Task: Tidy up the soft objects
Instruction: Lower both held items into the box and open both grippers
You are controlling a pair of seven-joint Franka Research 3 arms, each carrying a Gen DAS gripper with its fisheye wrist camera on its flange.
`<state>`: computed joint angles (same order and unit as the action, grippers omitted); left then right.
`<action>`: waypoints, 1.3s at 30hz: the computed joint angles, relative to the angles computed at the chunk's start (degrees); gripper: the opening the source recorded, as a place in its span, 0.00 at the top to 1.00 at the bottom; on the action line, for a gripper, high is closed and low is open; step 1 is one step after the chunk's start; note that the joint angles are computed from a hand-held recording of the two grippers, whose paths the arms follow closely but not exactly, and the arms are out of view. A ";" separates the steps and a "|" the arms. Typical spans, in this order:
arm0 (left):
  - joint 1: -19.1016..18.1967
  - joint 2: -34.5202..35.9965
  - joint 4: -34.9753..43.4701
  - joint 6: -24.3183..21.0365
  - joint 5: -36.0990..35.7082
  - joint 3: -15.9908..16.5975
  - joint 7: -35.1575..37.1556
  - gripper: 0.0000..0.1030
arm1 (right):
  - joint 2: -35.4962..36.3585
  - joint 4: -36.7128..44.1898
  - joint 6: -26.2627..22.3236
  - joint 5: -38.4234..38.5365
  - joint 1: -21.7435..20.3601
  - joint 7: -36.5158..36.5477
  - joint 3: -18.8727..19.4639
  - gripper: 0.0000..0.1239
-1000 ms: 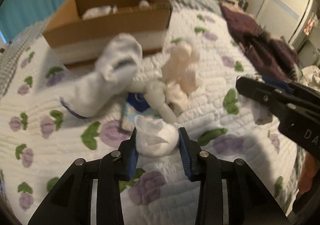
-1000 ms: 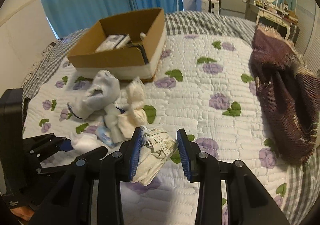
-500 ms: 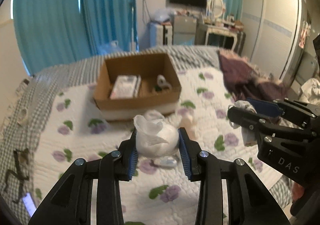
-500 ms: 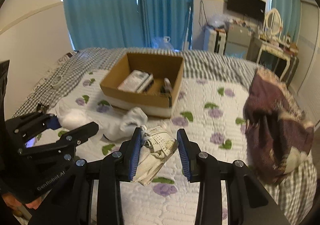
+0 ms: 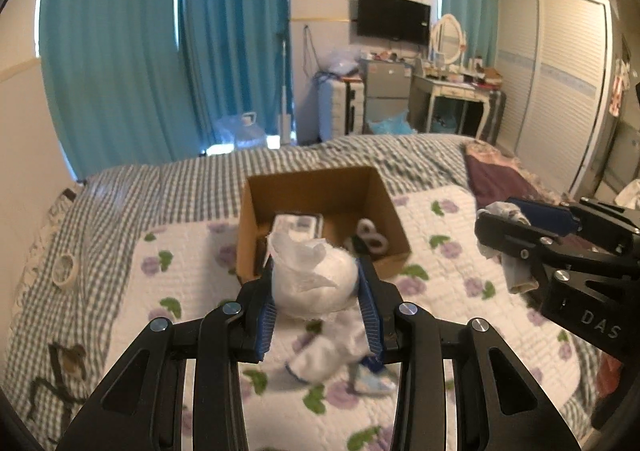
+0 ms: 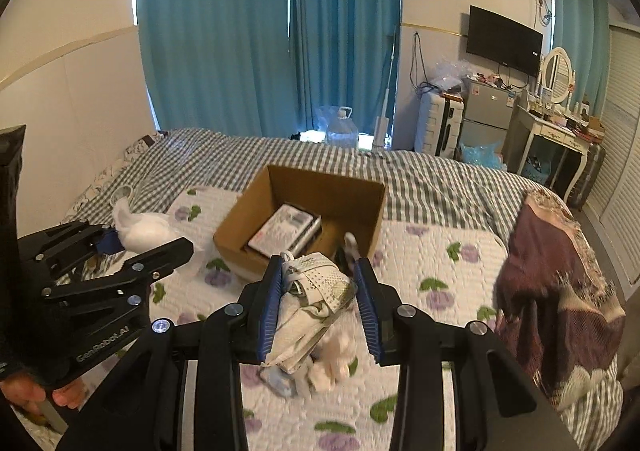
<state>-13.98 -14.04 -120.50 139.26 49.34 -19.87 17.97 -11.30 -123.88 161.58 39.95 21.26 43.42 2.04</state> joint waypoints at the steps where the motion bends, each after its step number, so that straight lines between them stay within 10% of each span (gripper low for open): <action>1: 0.37 0.76 0.60 0.22 0.55 0.20 0.08 0.65 | 1.40 1.37 -0.11 0.32 0.17 -0.35 -0.15 0.72; 25: 0.71 25.73 16.66 11.23 3.60 12.41 8.35 0.62 | 45.50 48.84 -9.39 -15.51 -4.54 19.43 4.76 0.71; 27: 0.55 26.35 17.18 10.83 3.58 12.82 8.45 0.59 | 46.46 49.99 -9.45 -15.09 -5.11 19.94 5.64 0.70; 30: 0.46 26.05 16.83 10.97 2.78 13.13 8.14 0.29 | 46.69 50.42 -9.31 -16.23 -4.74 21.53 5.18 0.58; 39: -0.32 17.35 13.45 5.39 8.68 11.00 4.68 0.27 | 35.80 39.28 -3.49 -14.70 -6.74 20.95 5.91 0.43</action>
